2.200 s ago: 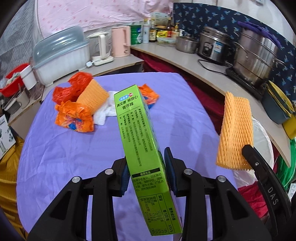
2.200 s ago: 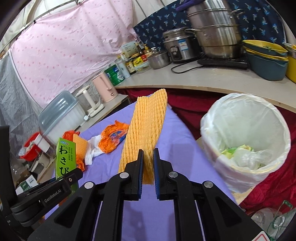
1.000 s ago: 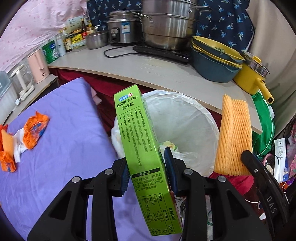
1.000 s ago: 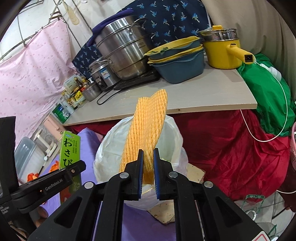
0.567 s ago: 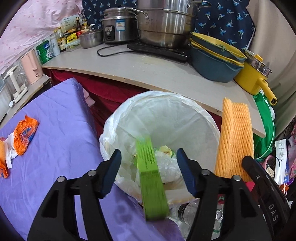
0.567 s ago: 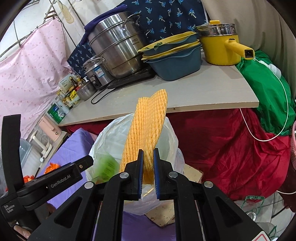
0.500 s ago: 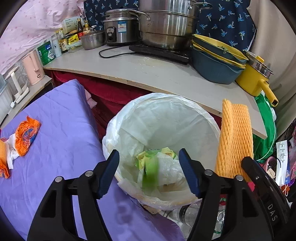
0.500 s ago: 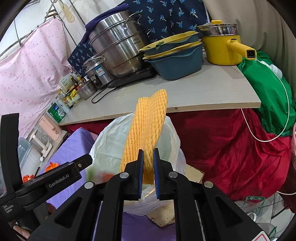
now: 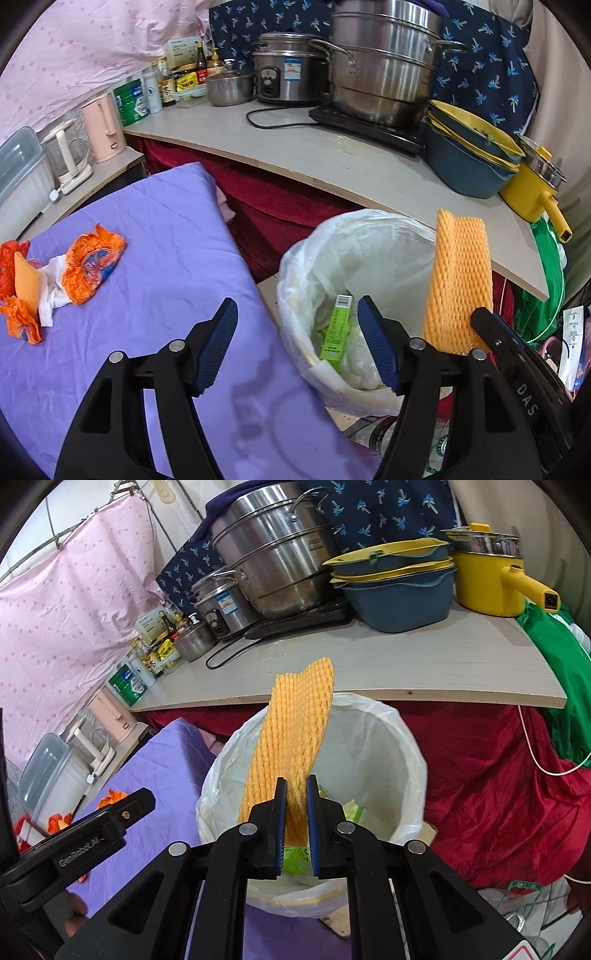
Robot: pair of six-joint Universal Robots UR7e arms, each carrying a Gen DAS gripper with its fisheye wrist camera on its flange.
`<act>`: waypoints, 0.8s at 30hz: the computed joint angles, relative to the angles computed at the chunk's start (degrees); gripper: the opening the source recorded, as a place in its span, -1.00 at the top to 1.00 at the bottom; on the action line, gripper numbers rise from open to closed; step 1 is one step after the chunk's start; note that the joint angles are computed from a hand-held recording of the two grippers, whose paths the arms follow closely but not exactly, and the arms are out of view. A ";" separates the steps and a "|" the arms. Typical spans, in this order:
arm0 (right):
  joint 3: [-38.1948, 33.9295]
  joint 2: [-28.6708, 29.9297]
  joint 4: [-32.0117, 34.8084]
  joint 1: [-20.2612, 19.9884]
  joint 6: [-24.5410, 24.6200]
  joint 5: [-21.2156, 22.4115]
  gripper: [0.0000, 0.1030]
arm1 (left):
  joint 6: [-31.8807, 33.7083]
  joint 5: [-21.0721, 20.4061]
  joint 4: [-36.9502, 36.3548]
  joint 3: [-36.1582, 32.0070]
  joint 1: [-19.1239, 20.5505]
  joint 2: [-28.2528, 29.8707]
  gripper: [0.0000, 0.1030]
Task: Collect trash
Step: 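Carry the green box and mesh sleeve over the white bin and open both tools, then move both open tools back over the trash on the table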
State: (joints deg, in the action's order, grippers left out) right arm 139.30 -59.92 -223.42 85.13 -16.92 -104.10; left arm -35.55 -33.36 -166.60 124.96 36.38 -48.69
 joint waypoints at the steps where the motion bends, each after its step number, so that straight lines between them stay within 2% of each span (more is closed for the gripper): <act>1: -0.47 0.59 0.22 0.29 0.02 -0.22 0.80 | -0.15 0.29 -0.04 0.48 0.14 -0.71 -0.24; 3: -1.27 1.68 0.44 0.77 0.02 -0.91 0.70 | -0.59 0.78 -0.08 1.18 0.29 -1.70 -0.24; 12: -2.64 4.80 -0.69 3.02 1.27 -2.94 0.56 | -2.05 2.75 0.50 3.78 0.96 -5.27 -0.28; 16: -2.79 5.51 -0.49 5.08 0.82 -3.87 0.54 | -3.33 3.14 1.17 4.97 0.99 -7.01 -0.28; 18: -2.96 5.87 -0.57 6.16 0.81 -4.19 0.40 | -3.62 3.32 1.24 5.62 0.87 -7.71 -0.28; 20: -2.94 6.31 -0.88 7.31 0.90 -4.23 0.35 | -4.54 3.82 2.01 6.51 0.74 -8.86 -0.28; 24: -3.41 7.49 -0.28 9.50 1.52 -4.83 0.35 | -6.88 4.56 3.95 8.50 0.69 -11.73 -0.30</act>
